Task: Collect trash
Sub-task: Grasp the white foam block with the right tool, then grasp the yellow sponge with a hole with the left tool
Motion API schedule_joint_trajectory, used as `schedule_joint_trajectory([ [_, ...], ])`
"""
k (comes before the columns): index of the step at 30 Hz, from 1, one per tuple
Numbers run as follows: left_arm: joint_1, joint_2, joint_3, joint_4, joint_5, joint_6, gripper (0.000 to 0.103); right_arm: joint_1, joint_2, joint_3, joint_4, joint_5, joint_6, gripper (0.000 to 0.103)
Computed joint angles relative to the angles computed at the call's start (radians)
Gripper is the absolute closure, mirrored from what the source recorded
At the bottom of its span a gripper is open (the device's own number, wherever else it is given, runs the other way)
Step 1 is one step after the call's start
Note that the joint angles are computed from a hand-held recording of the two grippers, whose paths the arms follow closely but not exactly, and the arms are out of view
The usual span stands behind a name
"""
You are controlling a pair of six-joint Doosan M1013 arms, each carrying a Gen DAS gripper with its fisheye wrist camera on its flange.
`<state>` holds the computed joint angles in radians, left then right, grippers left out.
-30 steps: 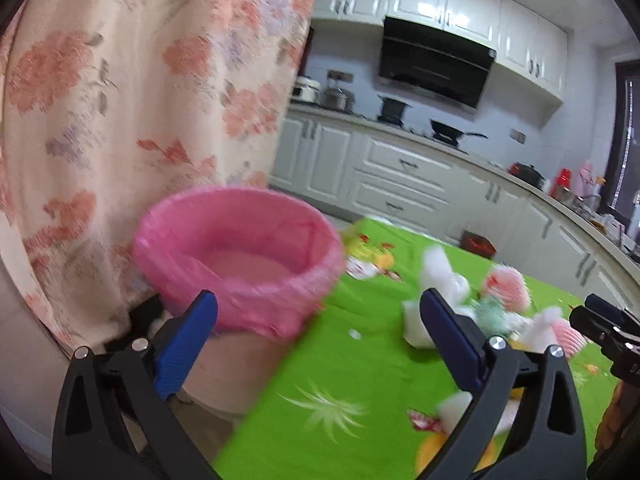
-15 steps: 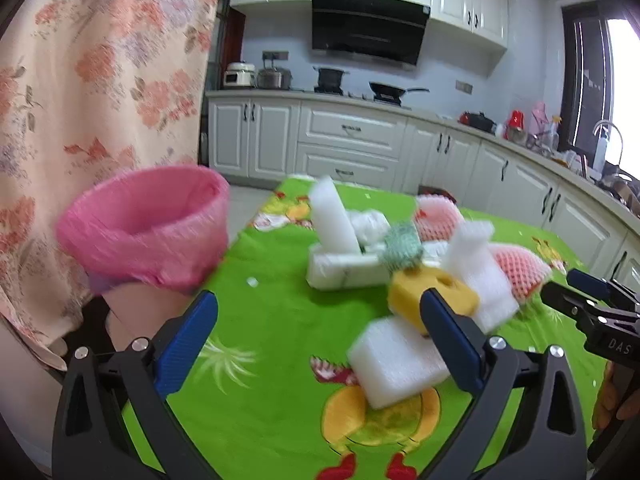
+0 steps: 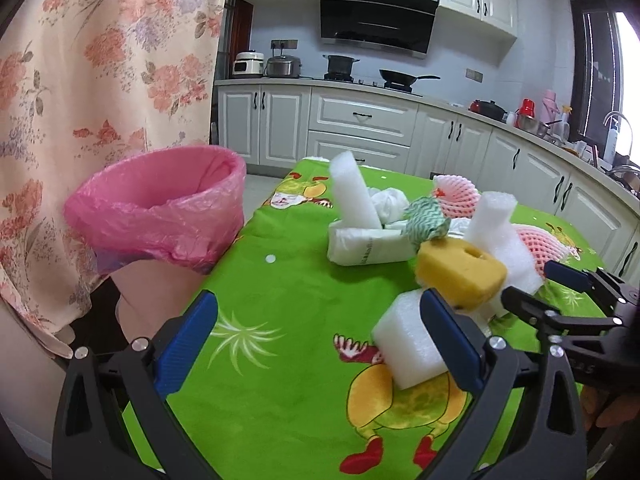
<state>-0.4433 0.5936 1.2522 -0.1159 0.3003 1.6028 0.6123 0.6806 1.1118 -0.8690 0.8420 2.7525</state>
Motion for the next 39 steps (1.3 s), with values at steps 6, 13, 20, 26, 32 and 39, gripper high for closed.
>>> schedule_joint_trajectory([
  [6,0.002,0.002,0.006,-0.092,0.01,0.098,0.005,-0.003,0.019,-0.026,-0.006,0.042,0.004,0.031],
  [13,-0.007,0.007,0.007,-0.187,0.026,0.209,0.005,-0.009,-0.028,0.051,-0.062,0.001,0.099,0.052],
  [20,-0.031,0.019,-0.007,-0.215,0.05,0.26,0.005,-0.007,-0.074,0.126,-0.114,-0.013,0.189,0.052],
  [26,-0.057,0.027,-0.031,-0.266,0.027,0.324,0.005,-0.006,-0.103,0.176,-0.153,-0.034,0.266,0.052],
  [32,-0.097,0.052,-0.075,-0.025,0.0,0.092,0.005,-0.012,-0.133,0.224,-0.204,-0.051,0.35,0.052],
  [39,-0.121,0.089,-0.128,0.273,0.031,-0.227,0.005,-0.022,-0.156,0.265,-0.224,-0.074,0.406,0.052],
])
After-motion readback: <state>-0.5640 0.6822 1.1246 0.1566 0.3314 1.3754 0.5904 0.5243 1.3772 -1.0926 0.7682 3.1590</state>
